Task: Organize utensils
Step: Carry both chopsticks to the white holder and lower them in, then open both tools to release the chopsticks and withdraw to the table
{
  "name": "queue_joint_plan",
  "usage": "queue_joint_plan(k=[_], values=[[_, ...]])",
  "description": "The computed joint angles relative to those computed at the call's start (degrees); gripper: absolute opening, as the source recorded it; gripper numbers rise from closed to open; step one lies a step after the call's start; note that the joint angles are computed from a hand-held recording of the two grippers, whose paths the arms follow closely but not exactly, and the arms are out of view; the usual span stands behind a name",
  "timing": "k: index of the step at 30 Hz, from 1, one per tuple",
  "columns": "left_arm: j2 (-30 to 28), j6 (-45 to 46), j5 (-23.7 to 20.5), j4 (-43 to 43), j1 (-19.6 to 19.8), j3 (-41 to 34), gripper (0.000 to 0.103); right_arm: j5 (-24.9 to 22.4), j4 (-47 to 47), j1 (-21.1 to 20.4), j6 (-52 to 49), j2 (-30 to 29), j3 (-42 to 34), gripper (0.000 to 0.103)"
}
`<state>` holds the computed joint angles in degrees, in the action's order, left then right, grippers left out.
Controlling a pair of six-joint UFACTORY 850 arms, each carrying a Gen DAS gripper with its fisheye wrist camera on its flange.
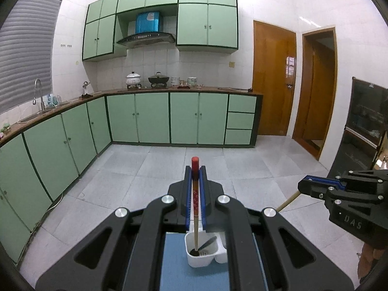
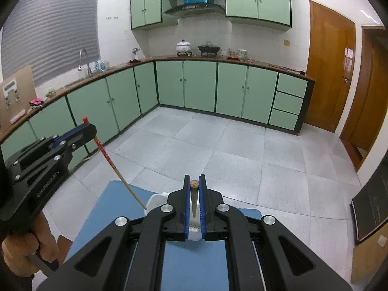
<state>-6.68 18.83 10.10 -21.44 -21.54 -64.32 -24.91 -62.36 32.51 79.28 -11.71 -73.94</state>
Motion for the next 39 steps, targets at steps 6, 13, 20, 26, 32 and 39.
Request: queue_joint_plan(k=[6, 13, 20, 26, 32, 39], values=[[-6.18, -8.79, 0.54, 8.37, 0.95, -2.07, 0.005, 3.34, 2.0, -2.78, -1.26, -4.74, -0.71, 0.006], [-9.27, -9.12, 0.58, 9.22, 1.35, -1.56, 0.006, 5.25, 2.09, -3.53, -0.21, -6.73, 1.0, 0.007], [-6.57, -4.43, 1.38, 4.79, 1.2, 0.97, 0.032, 4.82, 0.01, -3.17, 2.03, -4.85, 2.9, 0.01], [1.13, -1.54, 2.6, 2.76, 1.37, 6.59, 0.04, 3.13, -5.26, -1.43, 7.18, -0.15, 6.5, 0.01], [11.18, 12.12, 2.77, -10.68, 0.72, 14.74, 0.051, -1.33, -16.89, 3.32, 19.87, 7.45, 13.74, 0.014], [25.04, 13.09, 1.51, -12.62, 0.11, 28.37, 0.063, -10.8, -26.77, 13.12, 36.26, 17.32, 25.71, 0.033]])
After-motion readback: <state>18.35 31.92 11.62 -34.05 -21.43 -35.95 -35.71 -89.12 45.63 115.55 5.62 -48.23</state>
